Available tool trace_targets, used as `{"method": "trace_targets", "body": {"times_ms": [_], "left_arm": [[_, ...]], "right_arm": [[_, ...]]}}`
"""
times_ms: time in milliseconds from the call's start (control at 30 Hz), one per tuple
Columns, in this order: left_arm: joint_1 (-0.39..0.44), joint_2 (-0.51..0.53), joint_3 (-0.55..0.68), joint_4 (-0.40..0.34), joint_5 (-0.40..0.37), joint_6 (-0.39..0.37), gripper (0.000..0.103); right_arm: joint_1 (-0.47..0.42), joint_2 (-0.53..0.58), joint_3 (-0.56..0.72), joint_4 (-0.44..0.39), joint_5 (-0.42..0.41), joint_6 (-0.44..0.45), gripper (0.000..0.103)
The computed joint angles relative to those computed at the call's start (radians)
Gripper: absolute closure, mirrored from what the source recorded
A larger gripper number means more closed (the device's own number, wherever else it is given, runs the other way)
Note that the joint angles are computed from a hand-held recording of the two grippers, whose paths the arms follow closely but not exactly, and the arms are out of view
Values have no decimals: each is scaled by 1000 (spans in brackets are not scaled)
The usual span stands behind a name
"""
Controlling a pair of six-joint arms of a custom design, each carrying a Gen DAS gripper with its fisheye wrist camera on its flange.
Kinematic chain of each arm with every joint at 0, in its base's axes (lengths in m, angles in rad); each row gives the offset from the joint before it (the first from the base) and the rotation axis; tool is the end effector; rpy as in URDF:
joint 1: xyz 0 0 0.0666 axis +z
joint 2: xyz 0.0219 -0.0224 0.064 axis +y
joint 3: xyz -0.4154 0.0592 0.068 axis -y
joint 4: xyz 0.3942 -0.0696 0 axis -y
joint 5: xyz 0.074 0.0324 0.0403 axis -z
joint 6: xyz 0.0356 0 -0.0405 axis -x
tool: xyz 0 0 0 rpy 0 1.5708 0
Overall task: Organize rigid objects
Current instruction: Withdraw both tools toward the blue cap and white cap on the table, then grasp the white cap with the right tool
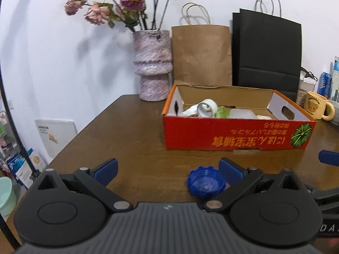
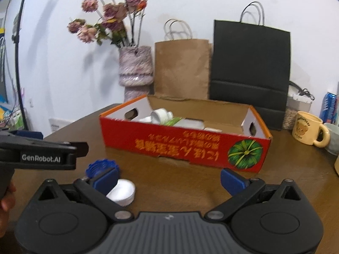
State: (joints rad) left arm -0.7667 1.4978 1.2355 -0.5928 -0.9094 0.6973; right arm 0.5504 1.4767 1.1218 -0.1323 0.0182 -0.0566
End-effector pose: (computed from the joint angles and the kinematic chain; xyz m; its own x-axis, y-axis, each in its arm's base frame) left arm 0.3814 -0.3289 0.3752 -0.4508 -0.1134 -0.8854 -0.3082 0.9507 0.0352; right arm 0.4412 0.2695 0.3621 -0.4272 -0.1958 -0.8827 -0.4858 0.8731 0.0415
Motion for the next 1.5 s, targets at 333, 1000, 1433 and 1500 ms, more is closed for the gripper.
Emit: {"method": "trace_targets", "body": {"times_ms": [333,1000,1433,1500], "left_arm": [[9,-66,-78,-28,32,72,0],[28,-148,-171,38,91,59,0],[31,-143,-168,25,90,74,0],[34,-138,-164,16,93,81,0]], "right_arm": [[50,21,22,-90,28,31,0],[91,112,134,-225,76,-8,0],[81,106,125,-187,11,-29,64],[80,98,115,-166,13,-33,64]]}}
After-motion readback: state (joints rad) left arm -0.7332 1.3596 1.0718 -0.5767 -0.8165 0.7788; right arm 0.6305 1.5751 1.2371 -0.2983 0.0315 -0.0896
